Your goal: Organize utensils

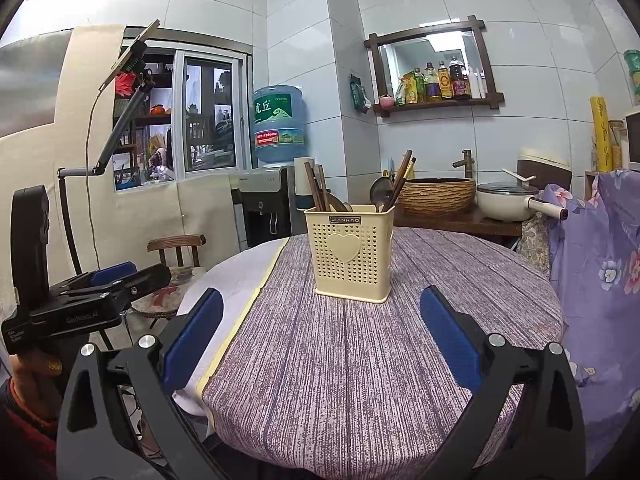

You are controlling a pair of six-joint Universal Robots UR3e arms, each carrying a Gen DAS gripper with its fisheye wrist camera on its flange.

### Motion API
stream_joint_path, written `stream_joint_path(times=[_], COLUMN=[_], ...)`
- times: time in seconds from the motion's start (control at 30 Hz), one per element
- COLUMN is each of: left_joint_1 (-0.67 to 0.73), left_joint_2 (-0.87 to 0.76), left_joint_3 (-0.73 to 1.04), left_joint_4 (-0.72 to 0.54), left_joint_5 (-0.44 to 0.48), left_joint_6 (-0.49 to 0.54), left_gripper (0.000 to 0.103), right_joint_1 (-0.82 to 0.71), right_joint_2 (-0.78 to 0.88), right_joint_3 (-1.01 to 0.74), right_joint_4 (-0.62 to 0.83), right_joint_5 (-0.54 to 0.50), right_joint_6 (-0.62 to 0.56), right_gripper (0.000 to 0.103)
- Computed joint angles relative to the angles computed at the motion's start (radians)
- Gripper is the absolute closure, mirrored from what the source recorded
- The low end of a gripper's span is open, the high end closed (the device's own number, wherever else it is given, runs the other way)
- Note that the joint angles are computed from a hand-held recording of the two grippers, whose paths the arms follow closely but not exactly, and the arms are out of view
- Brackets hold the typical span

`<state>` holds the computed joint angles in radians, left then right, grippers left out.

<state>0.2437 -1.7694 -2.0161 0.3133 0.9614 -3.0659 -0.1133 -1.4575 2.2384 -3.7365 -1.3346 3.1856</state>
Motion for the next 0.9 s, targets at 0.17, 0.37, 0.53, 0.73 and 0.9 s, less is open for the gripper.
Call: stream_joint_path(times=[0.17, 0.37, 0.53, 0.73, 0.9], left_joint_1=[0.004, 0.003, 0.004, 0.003, 0.004], left_joint_2=[0.000, -0.001, 0.000, 0.000, 0.001], left_joint_3=[-0.006, -0.005, -0.005, -0.004, -0.004], left_joint_4=[-0.001, -0.006, -0.006, -0.009, -0.009], left_joint_5=[-0.005, -0.005, -0.006, -0.005, -0.007], left_joint_6=[0.006, 0.010, 0.008, 0.011, 0.010], left_gripper=[0.005, 0.005, 0.005, 0.005, 0.005], right_joint_1=[-0.002, -0.001, -0.001, -0.005, -0.007], right_joint_2=[0.006, 0.006, 0.012, 0.018, 0.019], right_joint_3=[-0.007, -0.006, -0.010, -0.004, -0.002], right_joint_4=[0.005, 0.008, 0.008, 0.002, 0.000], right_joint_5=[0.006, 0.004, 0.004, 0.011, 0.014], right_joint_6=[0.002, 0.005, 0.004, 0.001, 0.003], right_gripper=[0.006, 0.006, 0.006, 0.006, 0.006])
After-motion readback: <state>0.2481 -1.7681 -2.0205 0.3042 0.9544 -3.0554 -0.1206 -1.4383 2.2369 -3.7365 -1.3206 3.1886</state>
